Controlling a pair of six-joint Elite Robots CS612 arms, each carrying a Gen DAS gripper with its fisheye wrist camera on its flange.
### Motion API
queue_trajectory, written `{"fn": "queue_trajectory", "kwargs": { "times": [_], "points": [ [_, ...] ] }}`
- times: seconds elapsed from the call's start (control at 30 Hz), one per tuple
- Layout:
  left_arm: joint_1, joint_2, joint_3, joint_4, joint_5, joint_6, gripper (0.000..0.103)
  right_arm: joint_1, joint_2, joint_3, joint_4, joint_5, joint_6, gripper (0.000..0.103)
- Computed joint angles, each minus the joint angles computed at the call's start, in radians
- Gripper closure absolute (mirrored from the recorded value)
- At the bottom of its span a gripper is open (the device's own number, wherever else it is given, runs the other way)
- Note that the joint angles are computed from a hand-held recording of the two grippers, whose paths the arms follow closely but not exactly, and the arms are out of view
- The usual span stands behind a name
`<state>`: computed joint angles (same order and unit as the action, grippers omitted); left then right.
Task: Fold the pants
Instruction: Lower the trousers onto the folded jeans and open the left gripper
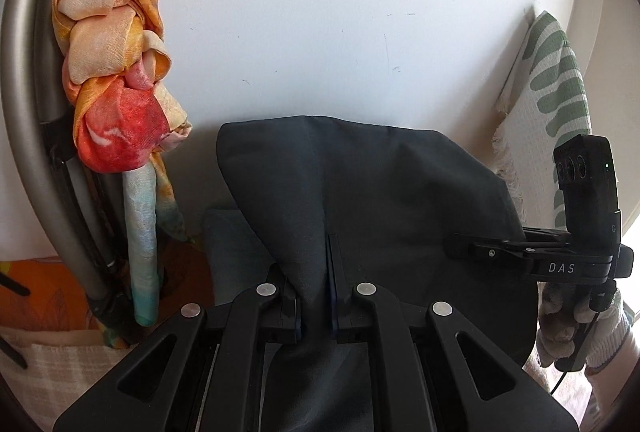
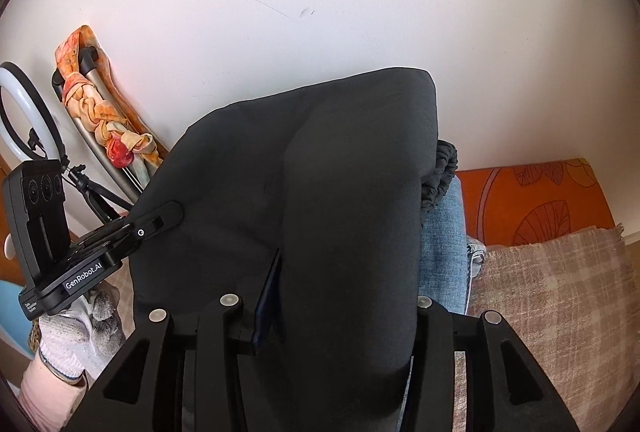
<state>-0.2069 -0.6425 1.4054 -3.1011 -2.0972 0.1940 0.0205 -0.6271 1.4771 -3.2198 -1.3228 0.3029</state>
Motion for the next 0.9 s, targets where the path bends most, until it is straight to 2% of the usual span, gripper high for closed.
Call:
{"fn": "queue_trajectory", "kwargs": {
  "times": [0.1,0.17,0.27,0.5,0.53,0.6,0.73,0.87,0.9],
  "points": [
    [-0.005,-0.007,0.006,-0.027,0.05,0.003,0.088,0.005,-0.008,0.003,0.016,-0.071,0.015,0.046],
    [-0.003,-0.009,0.007,-0.045,0.059,-0.003,0.087,0.004,-0.015,0.016,-0.001,-0.097,0.028,0.044],
    [0.005,-0.019,0.023,-0.061,0.055,0.002,0.087,0.006,-0.03,0.037,-0.02,-0.15,0.05,0.032],
    [0.009,-0.038,0.049,-0.071,0.064,0.03,0.086,0.019,-0.067,0.08,-0.055,-0.237,0.056,0.032],
    [0.011,-0.042,0.057,-0.075,0.062,0.034,0.085,0.021,-0.075,0.093,-0.064,-0.247,0.052,0.031],
    [0.004,-0.052,0.075,-0.084,0.063,0.032,0.072,0.029,-0.084,0.108,-0.077,-0.269,0.042,0.027],
    [0.014,-0.075,0.11,-0.094,0.056,0.044,0.069,0.046,-0.106,0.143,-0.102,-0.313,0.036,0.026],
    [0.024,-0.106,0.153,-0.114,0.036,0.044,0.051,0.065,-0.13,0.186,-0.155,-0.351,0.052,0.02],
    [0.027,-0.114,0.166,-0.119,0.033,0.047,0.051,0.072,-0.136,0.195,-0.165,-0.368,0.053,0.019]
  ]
}}
